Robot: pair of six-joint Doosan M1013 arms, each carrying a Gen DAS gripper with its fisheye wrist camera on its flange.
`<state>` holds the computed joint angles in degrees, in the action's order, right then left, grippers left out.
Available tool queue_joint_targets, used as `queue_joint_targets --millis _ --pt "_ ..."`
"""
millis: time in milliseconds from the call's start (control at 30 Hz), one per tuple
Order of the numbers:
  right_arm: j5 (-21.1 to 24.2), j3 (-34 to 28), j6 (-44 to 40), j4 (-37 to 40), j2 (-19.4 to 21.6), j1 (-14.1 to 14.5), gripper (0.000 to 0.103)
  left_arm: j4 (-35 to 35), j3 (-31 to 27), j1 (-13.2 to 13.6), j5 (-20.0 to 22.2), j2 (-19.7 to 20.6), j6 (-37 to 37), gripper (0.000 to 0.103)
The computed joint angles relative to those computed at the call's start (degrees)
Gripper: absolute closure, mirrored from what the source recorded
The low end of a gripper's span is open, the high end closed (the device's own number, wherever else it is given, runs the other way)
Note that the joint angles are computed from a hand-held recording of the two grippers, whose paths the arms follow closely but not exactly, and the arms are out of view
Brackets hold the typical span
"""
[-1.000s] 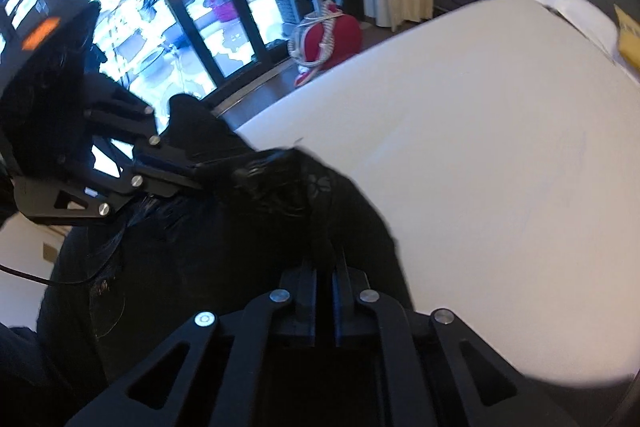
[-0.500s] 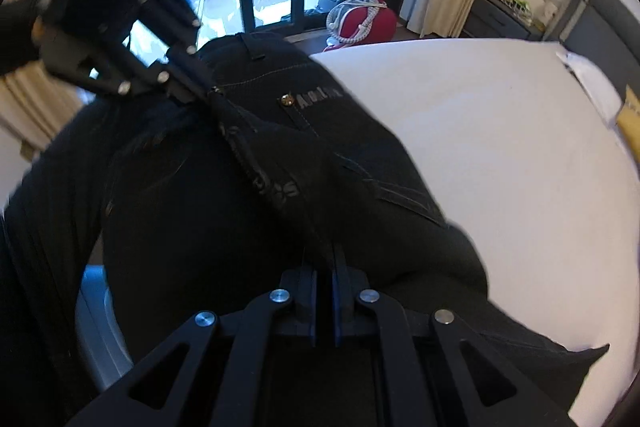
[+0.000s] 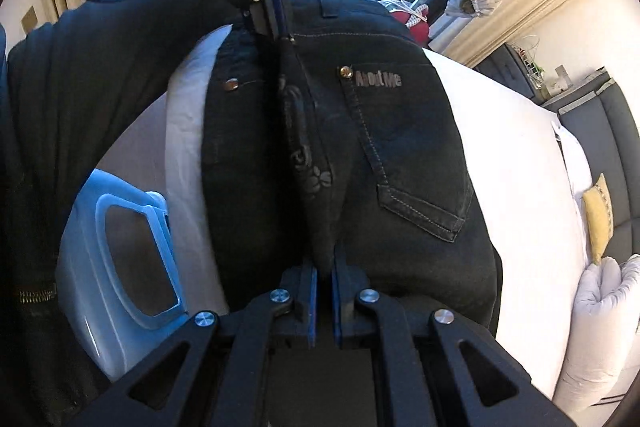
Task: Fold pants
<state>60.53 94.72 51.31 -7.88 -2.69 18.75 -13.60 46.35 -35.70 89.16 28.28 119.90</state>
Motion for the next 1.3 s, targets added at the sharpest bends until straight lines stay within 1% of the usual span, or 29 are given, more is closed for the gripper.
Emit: queue_joint_targets --millis 67,133,300,333,367,400,467,567,633,733,767,800,900,967,1033,1100,1133,1233,1300 --pt "-0.5 0.5 1.1 -1.9 -0.1 0.9 0.096 0.1 0.4 -0.3 0.0 -0.3 0.4 0.098" --pt "-0.6 1.1 2.6 -3.8 -0.4 2.2 0.096 -0.2 2.2 0.2 -0.6 -1.4 1.6 0.098" --pt "-0.3 2.2 4.2 -5.7 -1.1 3.5 0.096 1.0 3.2 -0.4 -0.5 -1.9 3.3 0.098" --pt "-0.5 1.7 4.6 -6.7 0.0 4.0 0.096 1.2 3.6 -0.5 -0.6 -2.1 3.4 0.098" --pt "-0.7 1.9 4.9 -8.0 0.2 4.6 0.096 1.3 3.5 -0.6 -0.4 -1.9 3.4 0.098" --pt "-0.8 2.2 5.0 -8.6 0.0 4.8 0.096 1.3 2.8 -0.5 0.0 -1.6 3.3 0.098" --pt "-1.0 2.2 5.5 -9.5 0.3 5.1 0.096 1.3 3.2 -0.2 0.0 -1.8 3.4 0.098" --pt "-1.2 2.4 6.2 -10.5 0.6 5.7 0.096 2.1 2.7 -0.5 0.6 -1.4 3.9 0.098" --pt "-1.4 2.7 6.5 -11.8 0.5 6.1 0.095 3.3 4.0 -0.9 -0.2 -1.9 4.7 0.098" --pt "-1.5 2.9 6.9 -12.1 0.7 6.3 0.095 2.8 4.8 -0.8 -0.9 -2.1 4.0 0.098" --pt "-1.5 3.1 7.3 -12.4 0.7 6.5 0.095 2.9 4.7 -0.8 -1.1 -2.0 3.1 0.095" --pt "-1.4 3.3 7.6 -12.9 0.9 6.8 0.094 2.8 4.8 -0.7 -1.0 -2.0 2.5 0.095" --pt "-1.7 4.1 8.8 -13.9 0.9 7.3 0.093 2.6 3.7 -0.5 0.5 -1.7 1.6 0.094" --pt "-1.8 4.1 9.5 -13.5 1.0 7.2 0.092 2.5 1.9 -0.2 2.7 -1.2 1.4 0.094" --pt "-1.8 4.7 10.5 -13.1 0.4 7.3 0.092 3.6 -1.0 0.1 6.5 -0.3 0.1 0.094" --pt "-2.2 4.9 10.8 -12.9 0.4 7.1 0.092 4.4 -2.5 0.3 7.5 -0.1 -0.7 0.094" --pt "-2.2 5.0 11.1 -13.0 0.4 7.2 0.092 3.8 -4.3 0.6 8.1 0.3 -1.3 0.094" --pt "-2.3 5.0 11.8 -12.8 0.4 7.1 0.092 -2.3 -6.5 1.6 4.7 0.7 -5.4 0.094" --pt "-2.3 4.9 12.3 -12.1 0.4 6.9 0.091 -5.6 -7.0 1.1 1.5 1.6 -8.5 0.094"
